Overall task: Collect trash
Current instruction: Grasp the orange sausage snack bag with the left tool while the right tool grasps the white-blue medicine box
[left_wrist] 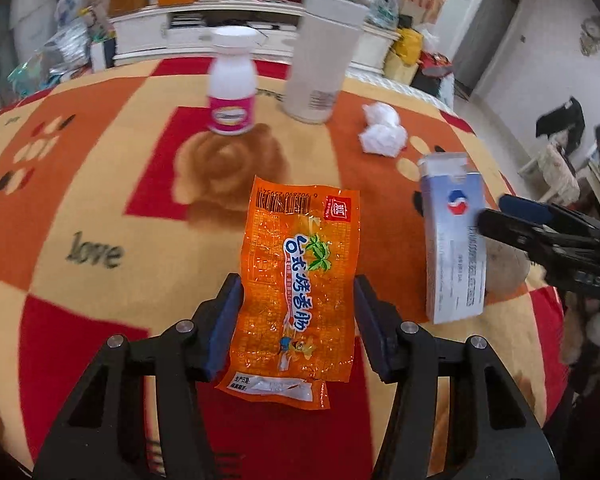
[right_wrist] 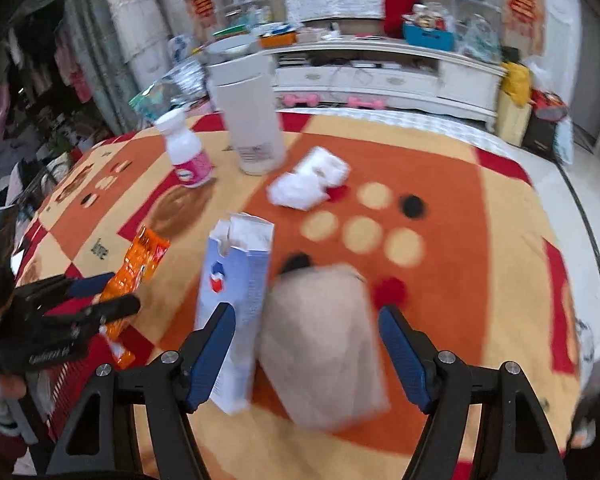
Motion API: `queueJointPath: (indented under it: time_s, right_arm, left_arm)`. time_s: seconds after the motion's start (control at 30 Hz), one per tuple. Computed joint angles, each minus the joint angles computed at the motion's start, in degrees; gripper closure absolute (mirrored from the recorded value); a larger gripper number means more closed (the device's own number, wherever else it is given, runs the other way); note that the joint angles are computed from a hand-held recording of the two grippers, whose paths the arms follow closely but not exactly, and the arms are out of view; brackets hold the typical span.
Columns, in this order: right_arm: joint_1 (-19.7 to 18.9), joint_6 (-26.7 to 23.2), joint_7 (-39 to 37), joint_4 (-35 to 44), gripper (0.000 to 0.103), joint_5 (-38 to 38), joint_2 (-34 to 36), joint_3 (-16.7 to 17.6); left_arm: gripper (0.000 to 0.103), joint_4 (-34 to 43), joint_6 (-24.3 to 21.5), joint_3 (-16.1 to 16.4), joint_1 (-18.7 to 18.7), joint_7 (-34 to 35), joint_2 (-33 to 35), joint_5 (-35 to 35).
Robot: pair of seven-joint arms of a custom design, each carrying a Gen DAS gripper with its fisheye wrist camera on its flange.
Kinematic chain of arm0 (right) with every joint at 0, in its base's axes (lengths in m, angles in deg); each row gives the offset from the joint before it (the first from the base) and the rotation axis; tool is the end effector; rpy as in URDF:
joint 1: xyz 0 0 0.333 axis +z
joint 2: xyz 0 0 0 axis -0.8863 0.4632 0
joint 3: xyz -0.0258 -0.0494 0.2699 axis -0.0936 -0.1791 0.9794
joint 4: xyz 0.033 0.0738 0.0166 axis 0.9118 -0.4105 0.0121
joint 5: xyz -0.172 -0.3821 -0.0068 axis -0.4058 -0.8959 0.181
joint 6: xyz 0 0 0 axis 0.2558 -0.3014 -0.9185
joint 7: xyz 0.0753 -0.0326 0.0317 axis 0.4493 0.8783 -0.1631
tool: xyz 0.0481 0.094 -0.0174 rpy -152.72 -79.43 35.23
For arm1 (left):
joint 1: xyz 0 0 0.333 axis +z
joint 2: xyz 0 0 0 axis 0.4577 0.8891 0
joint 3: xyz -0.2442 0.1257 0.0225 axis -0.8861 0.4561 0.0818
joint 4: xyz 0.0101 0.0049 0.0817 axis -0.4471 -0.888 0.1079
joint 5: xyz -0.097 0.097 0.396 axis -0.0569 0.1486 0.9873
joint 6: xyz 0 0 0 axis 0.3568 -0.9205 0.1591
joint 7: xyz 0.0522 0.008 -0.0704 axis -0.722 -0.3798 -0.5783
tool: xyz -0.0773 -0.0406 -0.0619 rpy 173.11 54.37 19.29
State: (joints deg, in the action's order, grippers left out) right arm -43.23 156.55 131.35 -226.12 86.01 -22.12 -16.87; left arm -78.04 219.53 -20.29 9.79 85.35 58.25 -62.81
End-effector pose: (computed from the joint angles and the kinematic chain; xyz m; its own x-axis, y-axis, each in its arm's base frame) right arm 0.4331 0.0392 0.3974 0.2907 -0.9470 -0.1364 -0.7912 -0.1578 -0.5908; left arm 0.3956 -0.2166 0.3775 -0.1882 -0.9613 0.2010 -0.8356 0.0491 -0.5471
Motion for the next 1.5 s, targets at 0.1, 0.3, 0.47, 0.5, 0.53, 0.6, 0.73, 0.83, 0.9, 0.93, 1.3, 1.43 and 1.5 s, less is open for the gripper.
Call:
queueJointPath:
  time_s: [0.1, 0.3, 0.47, 0.5, 0.53, 0.6, 0.73, 0.83, 0.9, 0.93, 1.3, 1.43, 1.5]
  right_arm:
    - [2.28, 0.75, -0.64, 1.54, 0.03, 0.13, 1.93, 1.24]
    - [5.57, 1.21, -2.05, 1.4, 0.03, 2.2, -0.05, -0.01]
    - [9.35, -5.94, -6.34, 3.71, 0.03, 9.29, 0.7, -4.23]
    - [10.12, -8.44, -8.25, 3.6, 0.03, 11.81, 0.3, -5.63]
    - [9.37, -9.68, -8.56, 3.17, 0.03, 12.61, -0.1, -5.24]
    - [6.62, -10.7, -8.84, 1.56, 0.03, 12.91, -0.92, -3.68]
    - [-1.07, -8.97, -3.78, -0.17, 0.031, 9.5, -0.07, 0.71]
    - [-0.19, -8.63, -4.25, 0.09, 0.031, 12.06, -0.36, -1.32]
    - [-0.23, -7.25, -3.56, 0.4, 0.031, 10.94, 0.42, 0.83]
    - [-0.37, -6.11, -2.63, 0.73, 0.031, 9.55, 1.34, 2.5]
    - [0.98, -1.91, 4.06, 0.76, 0.053, 1.43, 5.66, 3.95]
    - [1.56, -3.5, 0.52, -3.74, 0.054, 1.76, -2.55, 2.04]
    - [1.46, -4.14, -0.1, -5.54, 0.054, 1.48, -5.77, 1.33]
  left_arm:
    - [0.049, -2.24, -0.11, 0.61, 0.19, -0.05, -2.66, -0.31]
    - [0.049, -5.36, 0.01, 2.66, -1.0, 1.41, -5.64, -2.12]
    - [0.049, -5.97, 1.41, 4.76, -2.96, 3.96, -5.41, -5.02]
    - [0.049, -6.27, 1.8, 5.15, -3.4, 4.53, -5.57, -5.68]
    - [0.049, -6.51, 2.01, 5.33, -3.6, 4.96, -5.78, -6.15]
    - [0.049, -6.95, 2.29, 5.74, -3.93, 5.8, -6.1, -6.99]
    - [0.049, -7.07, 2.42, 6.4, -4.24, 7.22, -5.88, -8.44]
    - [0.049, -6.94, 2.57, 6.6, -4.47, 7.94, -5.58, -9.44]
    - [0.049, -7.01, 2.78, 6.48, -4.49, 8.17, -5.7, -9.91]
    - [0.049, -7.07, 2.97, 6.48, -4.56, 8.24, -5.8, -10.19]
    - [0.049, -7.78, 4.0, 4.78, -5.04, 6.82, -7.02, -10.81]
    - [0.049, -8.04, 4.12, 3.54, -5.16, 4.5, -7.56, -10.43]
    - [0.049, -8.25, 3.95, 2.67, -5.45, 3.04, -8.07, -10.07]
